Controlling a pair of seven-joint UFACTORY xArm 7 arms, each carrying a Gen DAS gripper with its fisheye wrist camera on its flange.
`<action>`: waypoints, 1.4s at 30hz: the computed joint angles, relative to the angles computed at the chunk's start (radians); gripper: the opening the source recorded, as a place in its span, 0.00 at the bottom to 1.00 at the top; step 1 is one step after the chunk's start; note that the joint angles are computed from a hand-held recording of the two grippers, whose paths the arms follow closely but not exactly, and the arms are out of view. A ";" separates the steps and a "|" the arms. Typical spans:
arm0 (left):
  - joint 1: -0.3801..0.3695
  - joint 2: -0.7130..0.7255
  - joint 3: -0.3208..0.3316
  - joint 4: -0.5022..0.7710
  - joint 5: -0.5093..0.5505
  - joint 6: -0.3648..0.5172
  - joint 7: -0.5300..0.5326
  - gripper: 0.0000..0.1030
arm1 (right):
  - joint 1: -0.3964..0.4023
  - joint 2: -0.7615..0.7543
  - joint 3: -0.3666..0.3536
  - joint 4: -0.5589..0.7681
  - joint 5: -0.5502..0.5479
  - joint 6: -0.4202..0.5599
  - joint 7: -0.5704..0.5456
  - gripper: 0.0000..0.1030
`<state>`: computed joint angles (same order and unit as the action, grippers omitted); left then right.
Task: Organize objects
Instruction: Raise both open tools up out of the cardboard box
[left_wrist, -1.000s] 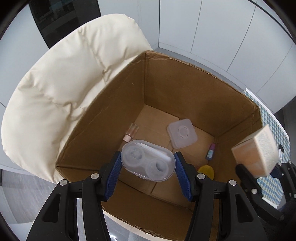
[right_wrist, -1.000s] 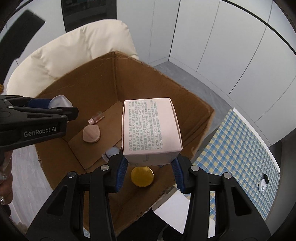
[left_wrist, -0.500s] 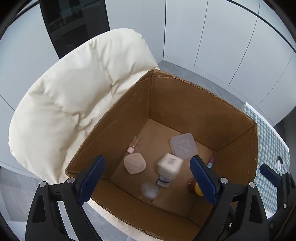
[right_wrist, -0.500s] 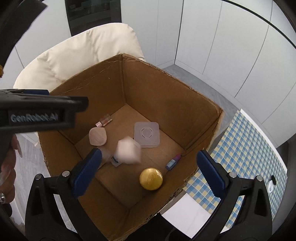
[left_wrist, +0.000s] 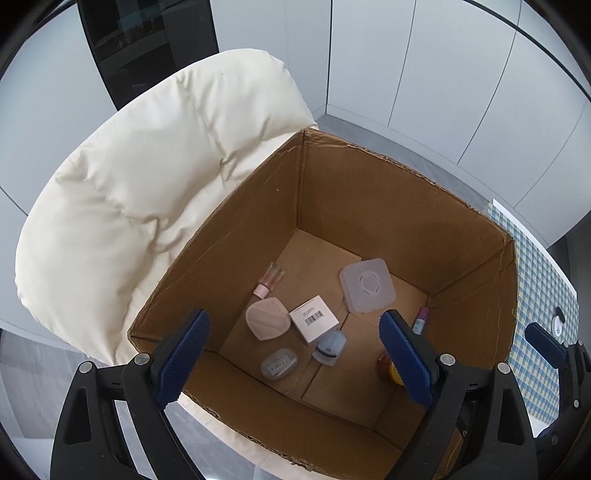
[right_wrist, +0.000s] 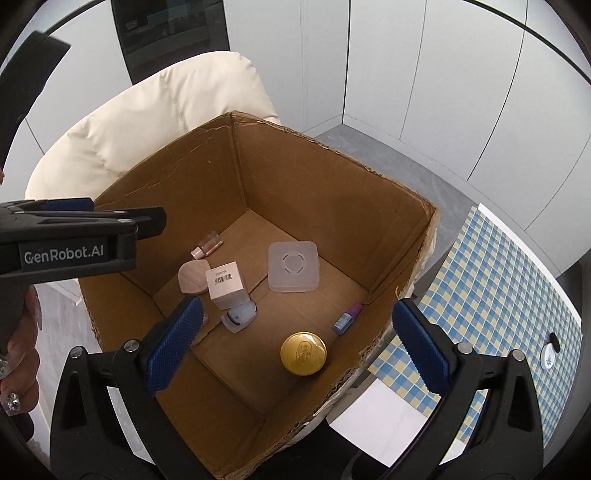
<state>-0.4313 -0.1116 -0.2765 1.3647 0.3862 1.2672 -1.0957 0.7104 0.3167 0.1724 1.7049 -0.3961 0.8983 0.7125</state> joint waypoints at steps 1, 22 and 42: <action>0.000 -0.001 0.001 -0.002 0.001 -0.002 0.001 0.91 | -0.001 -0.002 -0.001 -0.003 0.001 -0.002 0.005 1.00; -0.018 -0.081 -0.060 -0.034 0.002 0.046 -0.048 0.91 | -0.030 -0.155 0.047 -0.155 0.025 0.009 0.076 1.00; -0.141 -0.088 -0.217 0.115 0.061 0.289 -0.136 0.91 | -0.089 -0.440 0.179 -0.348 0.051 0.097 0.157 1.00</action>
